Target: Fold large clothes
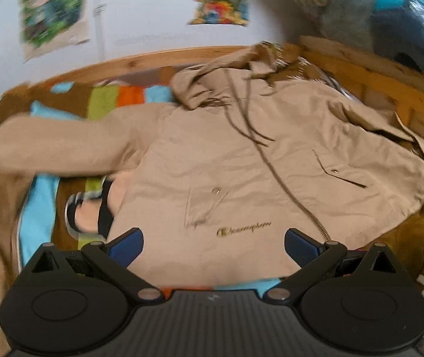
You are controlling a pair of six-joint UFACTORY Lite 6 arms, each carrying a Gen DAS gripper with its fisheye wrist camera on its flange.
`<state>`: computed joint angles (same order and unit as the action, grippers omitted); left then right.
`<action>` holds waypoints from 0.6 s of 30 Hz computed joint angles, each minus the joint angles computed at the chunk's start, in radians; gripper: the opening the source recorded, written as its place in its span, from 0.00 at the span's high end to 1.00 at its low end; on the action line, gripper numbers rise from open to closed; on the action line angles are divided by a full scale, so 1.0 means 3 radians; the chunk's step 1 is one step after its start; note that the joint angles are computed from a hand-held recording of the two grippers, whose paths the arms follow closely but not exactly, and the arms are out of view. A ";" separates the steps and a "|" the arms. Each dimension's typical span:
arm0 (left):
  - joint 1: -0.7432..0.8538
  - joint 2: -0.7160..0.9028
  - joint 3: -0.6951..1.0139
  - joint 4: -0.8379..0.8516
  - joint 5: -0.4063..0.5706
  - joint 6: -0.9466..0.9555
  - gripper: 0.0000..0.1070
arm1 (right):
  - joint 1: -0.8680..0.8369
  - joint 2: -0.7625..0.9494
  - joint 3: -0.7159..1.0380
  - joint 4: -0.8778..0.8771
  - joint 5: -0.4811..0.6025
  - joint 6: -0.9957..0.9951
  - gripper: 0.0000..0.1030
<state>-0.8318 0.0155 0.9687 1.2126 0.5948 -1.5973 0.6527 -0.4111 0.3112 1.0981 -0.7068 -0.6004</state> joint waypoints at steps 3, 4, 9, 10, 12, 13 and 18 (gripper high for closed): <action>0.0169 0.0269 0.0559 -0.0545 0.0030 0.1023 0.04 | -0.0628 -0.0122 0.0077 -0.0356 0.0368 -0.0402 0.01; 0.0234 0.0384 0.0735 -0.0713 0.0017 0.1296 0.04 | -0.0835 -0.0140 0.0111 -0.0463 0.0456 -0.0567 0.01; 0.0568 0.1144 0.1719 -0.1554 -0.0005 0.2487 0.04 | -0.1838 0.0382 0.0561 -0.1397 0.0737 -0.0668 0.03; 0.0638 0.1309 0.1920 -0.1708 -0.0026 0.2719 0.04 | -0.1989 0.0558 0.0700 -0.1592 0.0775 -0.0578 0.04; 0.0771 0.1564 0.2169 -0.1848 -0.0203 0.3017 0.04 | -0.2222 0.0967 0.1061 -0.1843 0.0883 -0.0426 0.09; 0.0831 0.1635 0.2160 -0.1742 -0.0394 0.2967 0.04 | -0.2307 0.1181 0.1266 -0.1941 0.0965 -0.0348 0.10; 0.1074 0.1850 0.1877 -0.0412 -0.1124 0.1540 0.04 | -0.2539 0.2044 0.2059 -0.2241 0.1215 0.0039 0.17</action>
